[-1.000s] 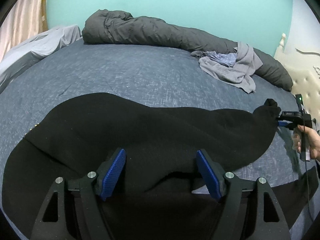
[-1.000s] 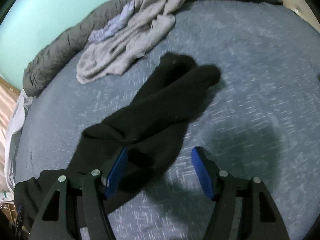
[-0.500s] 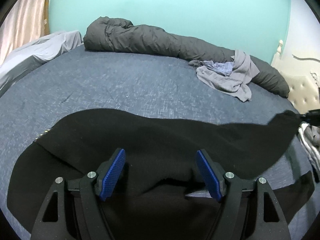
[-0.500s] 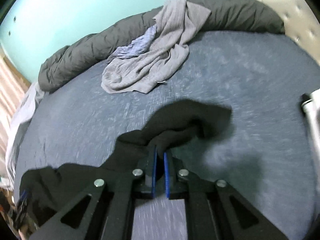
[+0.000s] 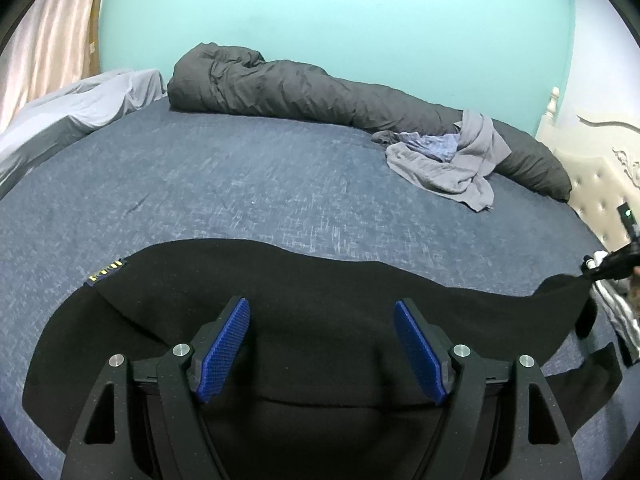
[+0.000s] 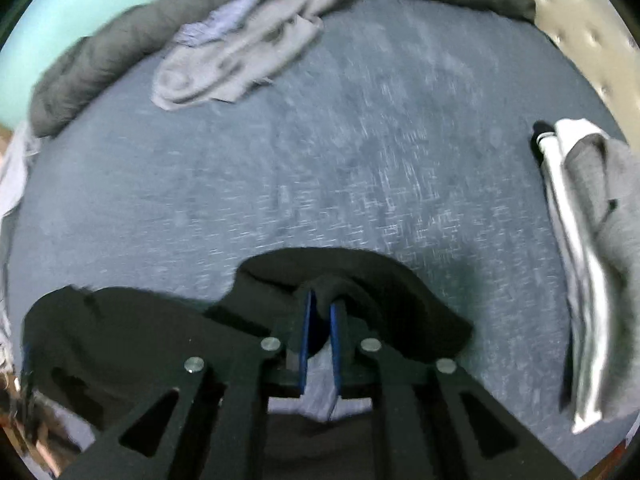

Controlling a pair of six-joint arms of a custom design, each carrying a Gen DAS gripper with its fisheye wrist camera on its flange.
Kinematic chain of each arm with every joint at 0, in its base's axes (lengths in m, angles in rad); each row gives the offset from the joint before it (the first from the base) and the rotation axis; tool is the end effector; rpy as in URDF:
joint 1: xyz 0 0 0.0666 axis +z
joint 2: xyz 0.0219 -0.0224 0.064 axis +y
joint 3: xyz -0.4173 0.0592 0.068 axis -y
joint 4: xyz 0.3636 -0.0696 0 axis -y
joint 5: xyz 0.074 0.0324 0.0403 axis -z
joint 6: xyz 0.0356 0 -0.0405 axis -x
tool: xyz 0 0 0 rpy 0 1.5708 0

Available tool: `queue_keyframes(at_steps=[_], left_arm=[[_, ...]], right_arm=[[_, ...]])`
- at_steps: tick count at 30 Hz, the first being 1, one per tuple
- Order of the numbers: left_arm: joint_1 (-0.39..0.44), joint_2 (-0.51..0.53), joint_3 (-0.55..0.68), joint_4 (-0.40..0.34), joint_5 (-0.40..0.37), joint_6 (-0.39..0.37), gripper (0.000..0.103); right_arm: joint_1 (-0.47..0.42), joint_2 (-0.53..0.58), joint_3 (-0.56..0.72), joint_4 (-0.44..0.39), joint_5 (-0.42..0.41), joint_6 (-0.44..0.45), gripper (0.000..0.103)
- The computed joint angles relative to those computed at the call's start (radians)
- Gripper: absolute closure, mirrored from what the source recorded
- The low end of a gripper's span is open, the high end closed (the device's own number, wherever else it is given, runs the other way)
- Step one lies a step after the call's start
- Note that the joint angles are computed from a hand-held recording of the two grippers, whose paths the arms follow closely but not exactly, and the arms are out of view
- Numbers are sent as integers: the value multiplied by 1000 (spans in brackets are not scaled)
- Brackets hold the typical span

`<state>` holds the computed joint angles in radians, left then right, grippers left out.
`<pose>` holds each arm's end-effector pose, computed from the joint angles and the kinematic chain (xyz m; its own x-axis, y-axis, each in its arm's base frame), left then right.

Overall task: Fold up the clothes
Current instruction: 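Smooth the sweatshirt hem with the right tool and release it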

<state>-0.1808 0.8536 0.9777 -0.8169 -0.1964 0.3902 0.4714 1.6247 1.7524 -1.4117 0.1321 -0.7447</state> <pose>0.2406 -0.0373 0.4651 -0.5920 -0.2710 -0.7590 -0.2125 0.9609 -0.1774 0.4510 0.2242 0.4851 -0.9109 0.2898 -0.2936 0.2726 0.9570 0.0988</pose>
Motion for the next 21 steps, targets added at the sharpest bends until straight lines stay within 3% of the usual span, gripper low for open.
queue_keyframes(at_steps=[4, 7, 8, 13, 18, 21], left_arm=[[11, 14, -5, 12, 7, -7, 24], [3, 22, -4, 18, 9, -4, 24], [-3, 24, -3, 20, 7, -3, 24], [-35, 25, -5, 20, -10, -3, 23], [-43, 31, -6, 17, -14, 3, 23], [-48, 30, -8, 19, -21, 0, 22]], right_arm=[[-13, -45, -90, 145, 89, 32, 87], [-16, -98, -139, 213, 150, 90, 58], [-19, -122, -167, 237, 151, 106, 53], [-5, -236, -326, 325, 109, 190, 52], [46, -247, -414, 307, 10, 203, 52], [69, -215, -421, 316, 0, 196, 53]])
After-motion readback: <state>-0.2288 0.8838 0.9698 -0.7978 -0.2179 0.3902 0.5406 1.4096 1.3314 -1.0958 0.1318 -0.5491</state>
